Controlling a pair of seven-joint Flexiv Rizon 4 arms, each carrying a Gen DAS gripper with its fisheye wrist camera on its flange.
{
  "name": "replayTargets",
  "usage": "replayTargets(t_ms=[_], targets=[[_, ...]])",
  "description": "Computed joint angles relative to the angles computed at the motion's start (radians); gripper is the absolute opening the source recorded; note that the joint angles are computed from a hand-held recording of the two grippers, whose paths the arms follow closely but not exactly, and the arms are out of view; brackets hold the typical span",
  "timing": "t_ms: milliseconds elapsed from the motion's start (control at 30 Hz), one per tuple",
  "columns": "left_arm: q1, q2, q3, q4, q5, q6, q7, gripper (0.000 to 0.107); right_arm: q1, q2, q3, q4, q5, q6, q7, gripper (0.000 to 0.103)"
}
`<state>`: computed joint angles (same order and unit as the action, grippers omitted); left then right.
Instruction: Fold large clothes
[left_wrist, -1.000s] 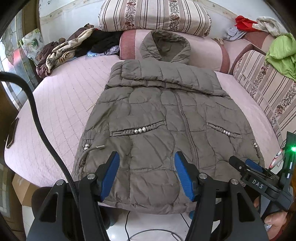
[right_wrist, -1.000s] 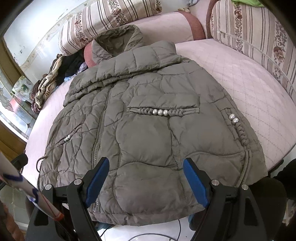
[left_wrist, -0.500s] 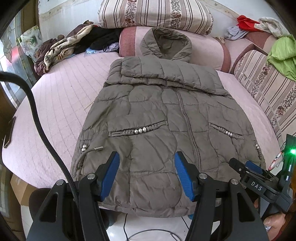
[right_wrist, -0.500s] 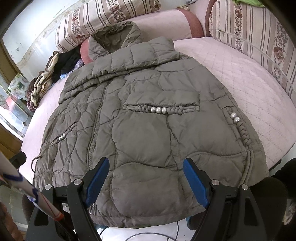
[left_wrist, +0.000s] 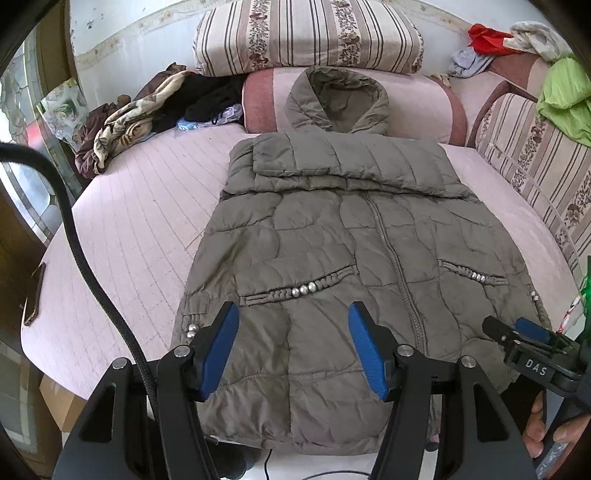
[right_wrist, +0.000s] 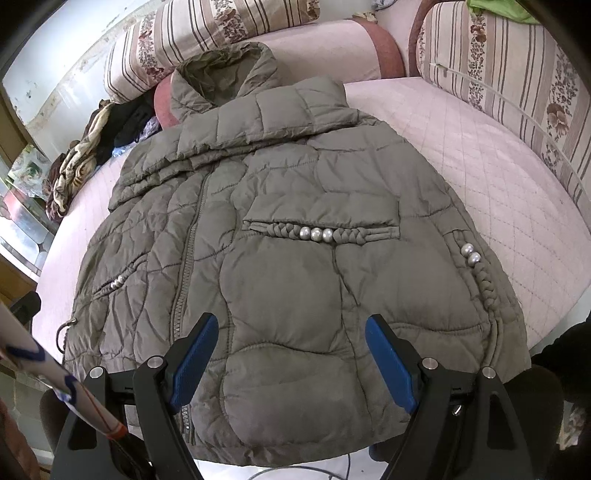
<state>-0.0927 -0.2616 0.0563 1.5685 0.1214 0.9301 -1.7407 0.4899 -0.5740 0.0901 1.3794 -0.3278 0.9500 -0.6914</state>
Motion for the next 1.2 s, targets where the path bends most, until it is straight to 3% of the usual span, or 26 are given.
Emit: replayTargets(t_ms=[267, 900, 1200], targets=[[-0.013, -0.027, 0.001, -0.045, 0.016, -0.030, -0.010, 0.061, -0.006, 0.042, -0.027, 0.063, -0.040, 0.031, 0.050, 0.086], [-0.091, -0.079, -0.002, -0.165, 0.134, -0.161, -0.077, 0.061, -0.077, 0.052, 0.004, 0.159, 0.032, 0.197, 0.011, 0.086], [-0.096, -0.087, -0.003, -0.175, 0.128, -0.135, -0.060, 0.061, -0.073, 0.060, -0.005, 0.167, 0.021, 0.191, 0.001, 0.086]])
